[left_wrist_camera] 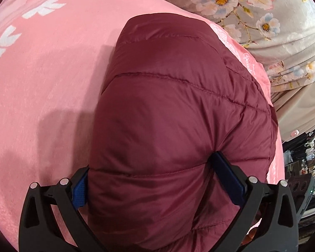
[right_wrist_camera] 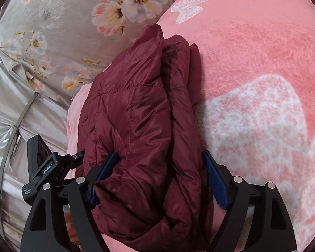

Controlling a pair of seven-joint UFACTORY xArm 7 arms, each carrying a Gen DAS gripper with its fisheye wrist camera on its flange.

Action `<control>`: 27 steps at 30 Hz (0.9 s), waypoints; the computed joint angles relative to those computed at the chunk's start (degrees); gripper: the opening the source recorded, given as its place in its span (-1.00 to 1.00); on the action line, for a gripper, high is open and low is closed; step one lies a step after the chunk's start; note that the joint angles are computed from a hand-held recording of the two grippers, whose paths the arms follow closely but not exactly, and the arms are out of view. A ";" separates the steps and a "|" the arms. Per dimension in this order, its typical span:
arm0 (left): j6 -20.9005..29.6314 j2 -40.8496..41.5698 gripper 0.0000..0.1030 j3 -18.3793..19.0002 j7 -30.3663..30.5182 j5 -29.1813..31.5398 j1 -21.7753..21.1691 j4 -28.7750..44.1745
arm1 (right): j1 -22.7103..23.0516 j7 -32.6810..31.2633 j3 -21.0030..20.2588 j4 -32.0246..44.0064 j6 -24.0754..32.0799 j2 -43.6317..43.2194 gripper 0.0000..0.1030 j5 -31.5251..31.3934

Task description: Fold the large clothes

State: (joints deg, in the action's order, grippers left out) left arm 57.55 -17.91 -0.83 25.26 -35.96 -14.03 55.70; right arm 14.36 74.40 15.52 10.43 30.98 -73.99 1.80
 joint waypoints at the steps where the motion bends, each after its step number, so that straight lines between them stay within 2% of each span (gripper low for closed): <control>1: -0.38 -0.06 0.91 -0.12 0.18 0.09 -0.04 -0.09 | -0.22 -0.23 -0.08 -0.01 -1.14 0.75 0.52 -0.14; 3: -0.62 -0.44 0.91 -0.10 0.80 0.26 -0.14 -0.38 | -0.16 -0.96 -0.52 -0.67 -4.24 1.77 0.32 -0.28; 4: -0.74 -0.76 0.90 -0.14 1.29 0.32 -0.29 -0.50 | 0.28 -0.88 -0.68 -1.48 -6.29 1.69 0.08 0.06; 5: -1.30 -1.49 0.80 -0.22 1.83 0.37 -0.41 -0.94 | 0.70 -0.63 -0.96 -2.56 -8.00 0.99 -0.14 0.47; 6: -1.88 -1.94 0.74 -0.35 2.22 0.58 -0.59 -1.08 | 0.80 -0.28 -1.08 -3.15 -9.36 0.69 -0.26 0.79; 7: -2.81 -3.34 0.57 -0.48 3.23 1.14 -0.77 -1.74 | 0.78 0.17 -0.98 -3.69 -9.98 -0.55 -0.46 0.93; 8: -3.05 -4.40 0.36 -0.28 4.07 1.33 -1.06 -1.98 | 0.63 1.03 -0.18 -3.65 -9.82 -1.45 -0.57 0.98; 11: -0.74 -6.25 -0.07 2.05 7.51 -0.66 -2.33 -0.55 | -0.47 1.50 1.29 -1.41 -7.54 -3.53 -0.65 -0.34; 13: 1.33 -7.30 -0.15 3.43 9.34 -2.61 -2.77 1.03 | -1.59 1.19 2.15 0.96 -6.39 -3.93 -0.66 -1.47; 17: 3.69 -9.10 -0.18 5.43 13.16 -6.58 -3.35 4.70 | -5.15 -1.87 3.68 8.94 -2.65 -3.07 -0.66 -4.90; 20: 2.90 -10.37 -0.18 6.23 16.27 -9.58 -3.92 7.10 | -8.35 -5.71 4.40 15.43 -1.53 -0.43 -0.66 -7.62; 23: 1.00 -10.47 -0.18 6.85 19.08 -12.79 -4.98 10.21 | -11.85 -9.75 4.75 21.03 -2.37 2.60 -0.66 -10.03; 27: -2.08 -8.20 -0.18 8.02 24.46 -16.72 -6.12 15.50 | -17.20 -14.89 5.56 27.96 -6.73 8.46 -0.66 -13.02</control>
State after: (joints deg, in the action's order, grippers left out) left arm 55.47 -26.11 7.20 49.71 -52.68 -20.15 71.20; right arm -2.83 59.51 21.09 38.40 24.25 -65.53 -11.22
